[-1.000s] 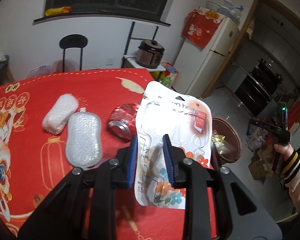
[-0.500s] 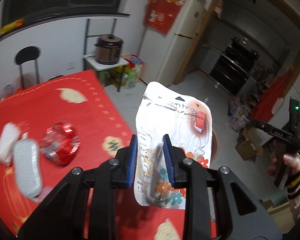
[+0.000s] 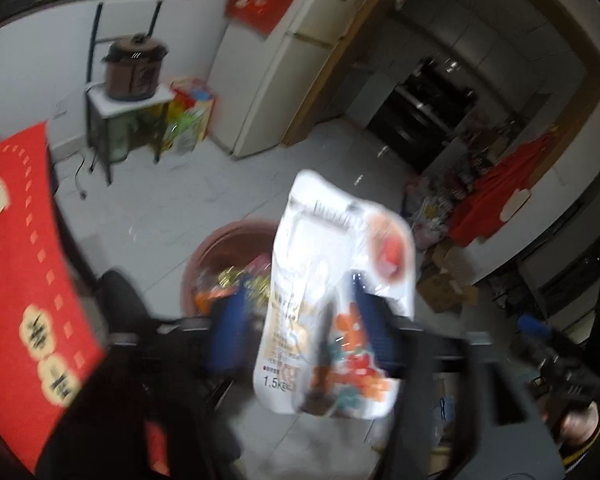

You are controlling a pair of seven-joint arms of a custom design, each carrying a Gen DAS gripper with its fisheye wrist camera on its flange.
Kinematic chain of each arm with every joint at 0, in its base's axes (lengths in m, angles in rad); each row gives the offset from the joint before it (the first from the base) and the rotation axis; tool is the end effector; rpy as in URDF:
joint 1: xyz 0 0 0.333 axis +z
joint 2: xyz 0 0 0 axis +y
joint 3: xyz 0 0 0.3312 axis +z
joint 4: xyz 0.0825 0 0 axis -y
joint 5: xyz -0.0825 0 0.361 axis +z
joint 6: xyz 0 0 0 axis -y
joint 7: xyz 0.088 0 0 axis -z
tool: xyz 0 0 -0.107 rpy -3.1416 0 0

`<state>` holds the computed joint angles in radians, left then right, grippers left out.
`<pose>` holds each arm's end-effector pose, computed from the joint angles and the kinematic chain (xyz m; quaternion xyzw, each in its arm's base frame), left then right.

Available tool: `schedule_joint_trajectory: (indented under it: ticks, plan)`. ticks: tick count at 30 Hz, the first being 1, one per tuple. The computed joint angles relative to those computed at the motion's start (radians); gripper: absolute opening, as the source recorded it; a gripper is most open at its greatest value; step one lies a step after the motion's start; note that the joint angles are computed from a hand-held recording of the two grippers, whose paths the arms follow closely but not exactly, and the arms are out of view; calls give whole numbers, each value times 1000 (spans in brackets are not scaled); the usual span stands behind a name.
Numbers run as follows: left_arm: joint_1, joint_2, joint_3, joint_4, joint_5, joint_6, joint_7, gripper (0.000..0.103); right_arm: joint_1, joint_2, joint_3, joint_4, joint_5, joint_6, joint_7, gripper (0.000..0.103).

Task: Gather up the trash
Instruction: 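Lower the white card package over the bin and open the left tool, then move both tools back over the table toward the clear lid and grey sponge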

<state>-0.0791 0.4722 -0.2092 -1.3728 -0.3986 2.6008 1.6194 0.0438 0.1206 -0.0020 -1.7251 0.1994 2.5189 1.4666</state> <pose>0.7110 -0.1634 0.5578 -0.6399 0.6487 -0.4061 0.0687 0.6266 0.0245 0.6043 -0.6735 0.6571 -0.1838 0.2843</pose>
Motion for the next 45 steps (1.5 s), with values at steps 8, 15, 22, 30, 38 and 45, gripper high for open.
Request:
schedule_joint_trajectory:
  ticks: [8,15,22,30,38,45]
  plan:
    - [-9,-86,34,-87,48,67,-19,87,-3,16,11,13,51,6,-36,98]
    - [51,-289,93,-349,72,135,-54,91,25,82,61,111,108,-23,-87,98]
    - [170,-564,176,-681,206,162,-156,91,84,158,115,223,129,-71,-121,98]
    - [411,-837,204,-991,335,125,-322,90,179,252,165,345,93,-162,-114,98]
    - [482,-946,246,-1138,279,103,-294,85,311,369,212,474,14,-224,-140,98]
    - [468,-943,286,-1178,201,137,-184,81,453,564,247,723,-38,-374,-226,76]
